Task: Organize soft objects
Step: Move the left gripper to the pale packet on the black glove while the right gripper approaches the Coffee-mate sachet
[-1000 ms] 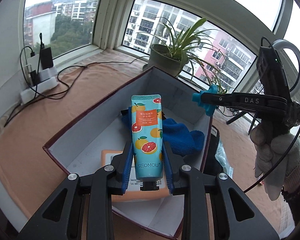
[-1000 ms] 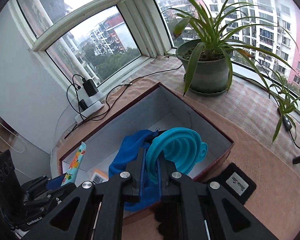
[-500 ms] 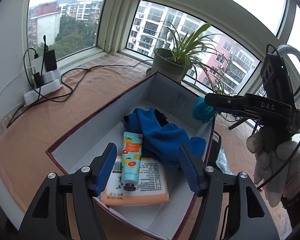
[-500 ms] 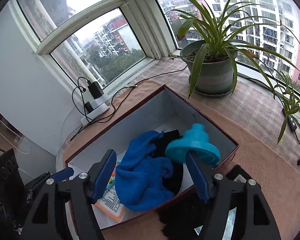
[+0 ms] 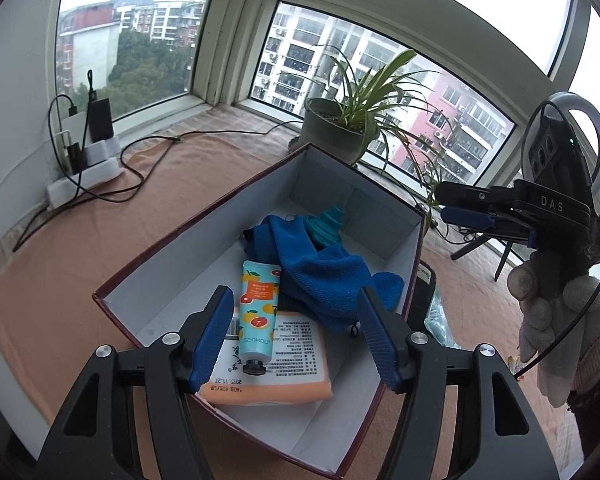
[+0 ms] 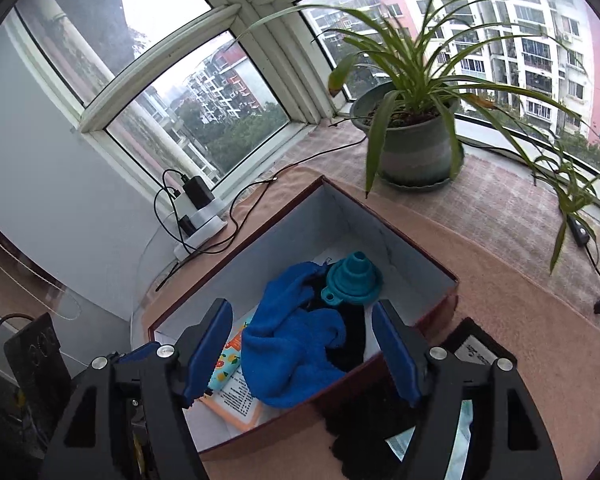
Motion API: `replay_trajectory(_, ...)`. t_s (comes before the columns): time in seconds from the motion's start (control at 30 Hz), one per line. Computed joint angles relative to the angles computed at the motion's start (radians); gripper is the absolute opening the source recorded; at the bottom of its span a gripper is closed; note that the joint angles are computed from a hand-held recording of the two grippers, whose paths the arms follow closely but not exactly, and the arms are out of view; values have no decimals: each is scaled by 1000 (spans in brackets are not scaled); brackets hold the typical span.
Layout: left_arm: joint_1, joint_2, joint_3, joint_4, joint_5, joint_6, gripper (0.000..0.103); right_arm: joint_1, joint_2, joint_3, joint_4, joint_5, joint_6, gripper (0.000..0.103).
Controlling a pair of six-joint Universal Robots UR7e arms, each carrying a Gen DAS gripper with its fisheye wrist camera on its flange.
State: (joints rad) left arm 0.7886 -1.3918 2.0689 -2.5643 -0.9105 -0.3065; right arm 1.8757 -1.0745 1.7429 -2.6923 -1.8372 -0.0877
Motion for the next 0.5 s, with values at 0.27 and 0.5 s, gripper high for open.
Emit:
replay_trajectory(0.27, -17, 12, 2, -15, -36, 14, 63, -18, -177, 152, -75, -35, -3, 69)
replay_trajectory(0.5, -61, 36, 13, -35, -85, 48, 63, -59, -397, 323, -140, -76, 11, 69)
